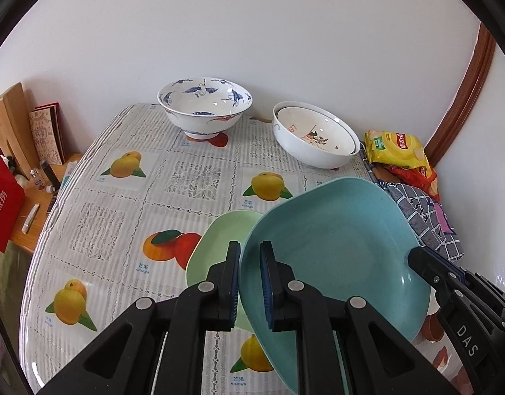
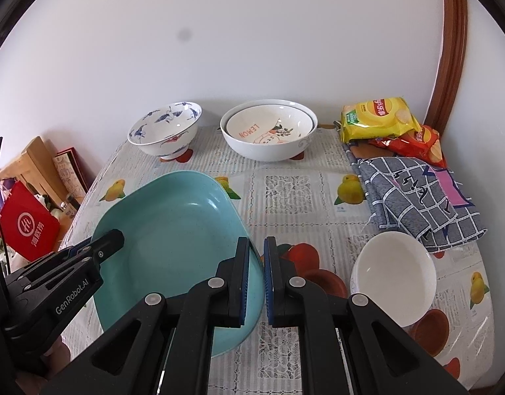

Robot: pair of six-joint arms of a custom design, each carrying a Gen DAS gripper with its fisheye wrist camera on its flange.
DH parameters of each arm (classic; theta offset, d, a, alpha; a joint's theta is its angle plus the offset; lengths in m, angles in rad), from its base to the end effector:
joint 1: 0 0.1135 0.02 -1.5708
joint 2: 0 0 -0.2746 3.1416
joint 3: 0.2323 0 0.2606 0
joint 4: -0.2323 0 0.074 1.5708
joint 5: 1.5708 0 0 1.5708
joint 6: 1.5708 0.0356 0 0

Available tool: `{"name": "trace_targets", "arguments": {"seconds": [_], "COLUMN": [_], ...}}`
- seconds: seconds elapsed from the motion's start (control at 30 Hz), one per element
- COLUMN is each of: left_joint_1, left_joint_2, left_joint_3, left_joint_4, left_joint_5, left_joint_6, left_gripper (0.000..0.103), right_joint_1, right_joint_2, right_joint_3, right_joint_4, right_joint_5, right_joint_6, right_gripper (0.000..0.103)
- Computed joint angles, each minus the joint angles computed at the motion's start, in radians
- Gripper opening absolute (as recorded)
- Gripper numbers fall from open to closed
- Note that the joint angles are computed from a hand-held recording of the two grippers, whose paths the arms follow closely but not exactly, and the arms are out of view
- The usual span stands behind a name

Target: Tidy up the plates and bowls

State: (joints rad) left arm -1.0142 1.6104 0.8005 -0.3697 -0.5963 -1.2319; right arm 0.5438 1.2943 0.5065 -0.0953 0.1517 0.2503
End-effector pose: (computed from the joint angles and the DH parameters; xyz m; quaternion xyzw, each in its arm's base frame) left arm 0.1695 -0.2345 0.1500 -0.1586 0.9259 -0.0427 0.3402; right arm 0.2045 0.1174 0.1559 -0.1120 0.9324 0.0642 0.3376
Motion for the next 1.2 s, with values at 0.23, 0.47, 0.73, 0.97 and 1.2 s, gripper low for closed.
{"name": "trace_targets", "arguments": {"seconds": [0.23, 0.47, 0.73, 0.97, 1.2], "left_joint_1": [0.024, 0.037, 0.05, 0.068, 0.098], "left_joint_2": [0.002, 0.011, 0.055, 0.088, 0.097], "left_joint_3": [-0.063, -0.107, -0.148, -0.151, -0.14], "left_joint_4": [0.054, 0.08, 0.116, 0.12, 0.114], "left_joint_5": [0.034, 0.055, 0.1, 0.119, 0.126], "left_joint_6": [-0.007, -0.03, -0.068, -0.074, -0.07], "left_gripper": [0.012, 0.012, 0.012, 0.012, 0.012], "right_joint_1": [0.038, 0.072, 0.093, 0.096, 0.082], "right_joint_2": [0.082, 0.16, 0.277, 0.356, 0.408], "right_joint_3": [0.002, 0.017, 0.031, 0.064, 0.105], "right_joint_4": [0.043, 0.074, 0.119, 0.136, 0.148], "right_joint_5": [0.009, 0.014, -0.007, -0.032, -0.052], "right_joint_6": [0.025, 0.038, 0.055, 0.045, 0.02], "right_gripper": [0.009, 0.009, 0.009, 0.009, 0.01]}}
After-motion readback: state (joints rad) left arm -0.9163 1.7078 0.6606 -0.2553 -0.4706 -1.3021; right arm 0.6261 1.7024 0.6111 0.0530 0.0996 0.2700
